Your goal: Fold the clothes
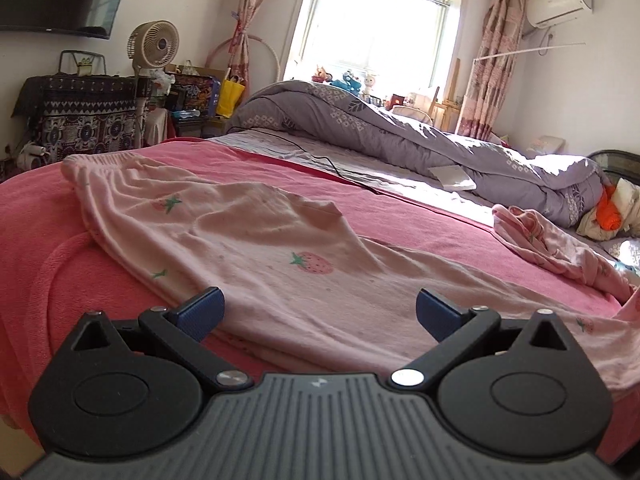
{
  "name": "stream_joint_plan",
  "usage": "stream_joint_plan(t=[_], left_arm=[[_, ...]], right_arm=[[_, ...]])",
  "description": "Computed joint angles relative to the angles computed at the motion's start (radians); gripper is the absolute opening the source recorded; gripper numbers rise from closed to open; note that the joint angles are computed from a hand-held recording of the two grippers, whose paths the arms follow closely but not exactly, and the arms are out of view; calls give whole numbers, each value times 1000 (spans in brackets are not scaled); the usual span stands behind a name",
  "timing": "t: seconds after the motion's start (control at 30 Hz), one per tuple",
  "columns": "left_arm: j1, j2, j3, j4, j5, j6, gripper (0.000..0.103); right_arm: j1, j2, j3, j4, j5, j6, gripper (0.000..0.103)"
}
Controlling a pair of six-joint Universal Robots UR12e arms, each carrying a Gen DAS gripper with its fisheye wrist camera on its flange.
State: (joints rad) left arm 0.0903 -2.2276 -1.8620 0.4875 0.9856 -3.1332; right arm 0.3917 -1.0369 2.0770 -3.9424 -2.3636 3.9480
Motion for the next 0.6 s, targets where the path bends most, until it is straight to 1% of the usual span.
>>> stream_joint_plan(t=[0.07, 0.13, 0.2, 0.23, 0.3, 0.37, 0.4, 0.43, 0.47, 0.5, 0.53, 0.57, 0.6], left_arm=[[20, -4, -3, 30, 6, -46, 103], [43, -5, -9, 64, 7, -87, 103], [65, -5, -17, 97, 19, -130, 103], [75, -5, -19, 110, 29, -153, 103], [91, -6, -23, 124, 47, -184, 103], [100, -7, -24, 116, 63, -199, 103], [105, -8, -24, 112, 71, -207, 103], [109, -8, -24, 108, 79, -214, 103], [112, -9, -23, 102, 83, -218, 103], [113, -11, -21, 98, 81, -215, 103], [112, -13, -17, 98, 79, -209, 103], [110, -15, -14, 98, 76, -204, 103], [107, -17, -9, 99, 69, -197, 103]], right_arm=[[-19, 25, -80, -7, 120, -100, 17], [-38, 58, -171, 22, 262, -175, 17], [-50, 110, -291, 93, 423, -229, 17], [-52, 138, -348, 133, 490, -248, 17], [-44, 202, -471, 254, 620, -288, 17], [-31, 259, -570, 396, 715, -323, 17], [-23, 282, -612, 483, 744, -337, 18], [-16, 302, -637, 544, 757, -344, 20], [-7, 316, -646, 563, 755, -348, 21], [-2, 314, -634, 539, 751, -364, 24], [2, 308, -612, 488, 754, -391, 38], [5, 301, -591, 443, 758, -417, 49], [6, 289, -565, 403, 760, -425, 69]])
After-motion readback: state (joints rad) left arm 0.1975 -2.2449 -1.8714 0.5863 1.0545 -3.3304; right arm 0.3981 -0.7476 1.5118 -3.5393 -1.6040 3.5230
